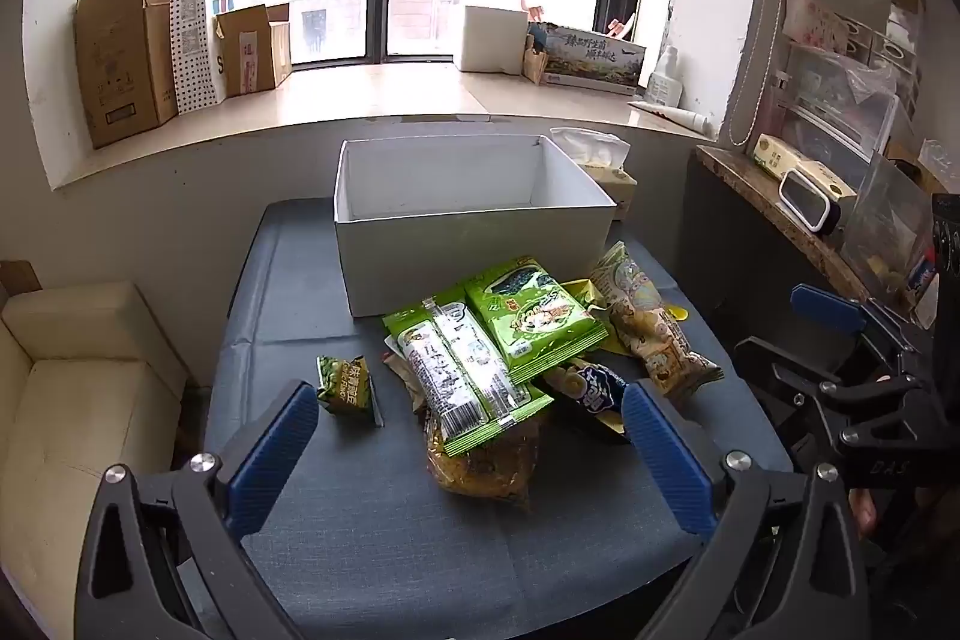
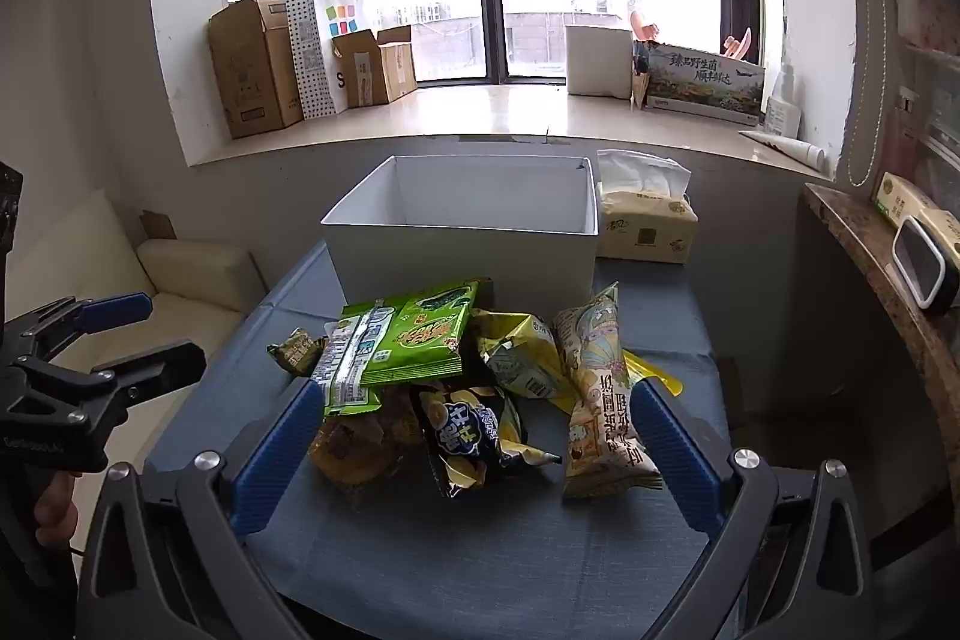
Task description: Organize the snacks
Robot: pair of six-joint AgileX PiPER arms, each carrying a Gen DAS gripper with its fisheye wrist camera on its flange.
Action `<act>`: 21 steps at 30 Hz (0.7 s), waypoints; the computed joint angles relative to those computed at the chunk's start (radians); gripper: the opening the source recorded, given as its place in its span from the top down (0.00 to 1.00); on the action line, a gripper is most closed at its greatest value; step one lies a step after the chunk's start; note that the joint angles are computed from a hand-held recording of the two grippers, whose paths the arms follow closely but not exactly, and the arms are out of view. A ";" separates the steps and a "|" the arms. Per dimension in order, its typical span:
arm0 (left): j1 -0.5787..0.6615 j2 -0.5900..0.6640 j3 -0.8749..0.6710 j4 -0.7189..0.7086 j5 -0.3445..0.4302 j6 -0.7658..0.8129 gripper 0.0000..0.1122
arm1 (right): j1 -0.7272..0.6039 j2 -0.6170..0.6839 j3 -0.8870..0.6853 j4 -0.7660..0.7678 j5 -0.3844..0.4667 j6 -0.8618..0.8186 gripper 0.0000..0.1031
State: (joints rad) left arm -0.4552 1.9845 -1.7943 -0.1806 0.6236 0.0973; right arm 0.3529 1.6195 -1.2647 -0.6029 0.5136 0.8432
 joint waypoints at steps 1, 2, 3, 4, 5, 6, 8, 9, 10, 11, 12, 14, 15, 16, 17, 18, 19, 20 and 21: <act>0.002 0.001 -0.002 -0.005 0.003 0.001 0.08 | -0.001 -0.001 0.001 -0.002 -0.001 0.003 0.00; 0.002 0.003 -0.006 -0.002 0.007 -0.006 0.08 | -0.001 -0.001 0.002 -0.003 -0.003 0.005 0.00; 0.001 0.000 -0.001 0.006 0.003 -0.013 0.08 | -0.002 -0.003 0.005 -0.004 -0.006 0.009 0.00; -0.015 -0.011 0.014 0.041 -0.009 -0.029 0.08 | -0.002 -0.005 0.007 -0.006 -0.009 0.012 0.00; -0.014 -0.011 0.006 0.036 0.002 -0.021 0.08 | -0.002 -0.007 0.010 -0.009 -0.012 0.015 0.00; -0.010 -0.011 -0.002 0.026 0.013 -0.012 0.08 | -0.002 -0.008 0.013 -0.012 -0.014 0.018 0.00; -0.010 -0.009 -0.010 0.023 0.020 -0.014 0.08 | -0.001 -0.012 0.019 -0.014 -0.017 0.020 0.00; -0.007 -0.005 -0.020 0.018 0.029 -0.015 0.08 | -0.001 -0.014 0.022 -0.015 -0.018 0.020 0.00; -0.007 -0.001 -0.028 0.018 0.035 -0.019 0.08 | -0.009 -0.017 0.027 -0.001 -0.016 0.006 0.00; -0.008 0.001 -0.023 0.014 0.028 -0.018 0.08 | -0.008 -0.017 0.027 -0.003 -0.014 0.009 0.00; -0.008 0.002 -0.021 0.014 0.025 -0.019 0.08 | -0.006 -0.018 0.029 -0.009 -0.014 0.016 0.00; -0.009 0.001 -0.016 0.013 0.020 -0.019 0.08 | -0.009 -0.017 0.024 0.000 -0.011 0.004 0.00; -0.009 0.000 -0.016 0.008 0.020 -0.014 0.08 | -0.009 -0.018 0.026 -0.002 -0.011 0.006 0.00; -0.008 0.000 -0.015 0.002 0.020 -0.010 0.08 | -0.008 -0.019 0.028 -0.004 -0.013 0.009 0.00; -0.007 0.000 -0.014 -0.001 0.020 -0.007 0.08 | -0.008 -0.019 0.027 0.001 -0.012 0.006 0.00; -0.007 0.001 -0.014 0.001 0.019 -0.009 0.08 | -0.008 -0.019 0.024 0.007 -0.009 0.000 0.00; -0.008 0.001 -0.015 0.005 0.019 -0.013 0.08 | -0.006 -0.019 0.022 0.007 -0.005 -0.001 0.00; -0.009 0.001 -0.014 0.010 0.016 -0.016 0.08 | -0.004 -0.019 0.020 0.007 -0.001 -0.002 0.00; -0.009 0.000 -0.013 0.010 0.015 -0.016 0.08 | -0.004 -0.017 0.018 0.009 -0.001 -0.004 0.00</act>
State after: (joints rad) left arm -0.4645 1.9848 -1.8069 -0.1703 0.6382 0.0815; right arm 0.3492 1.6020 -1.2466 -0.5944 0.5126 0.8389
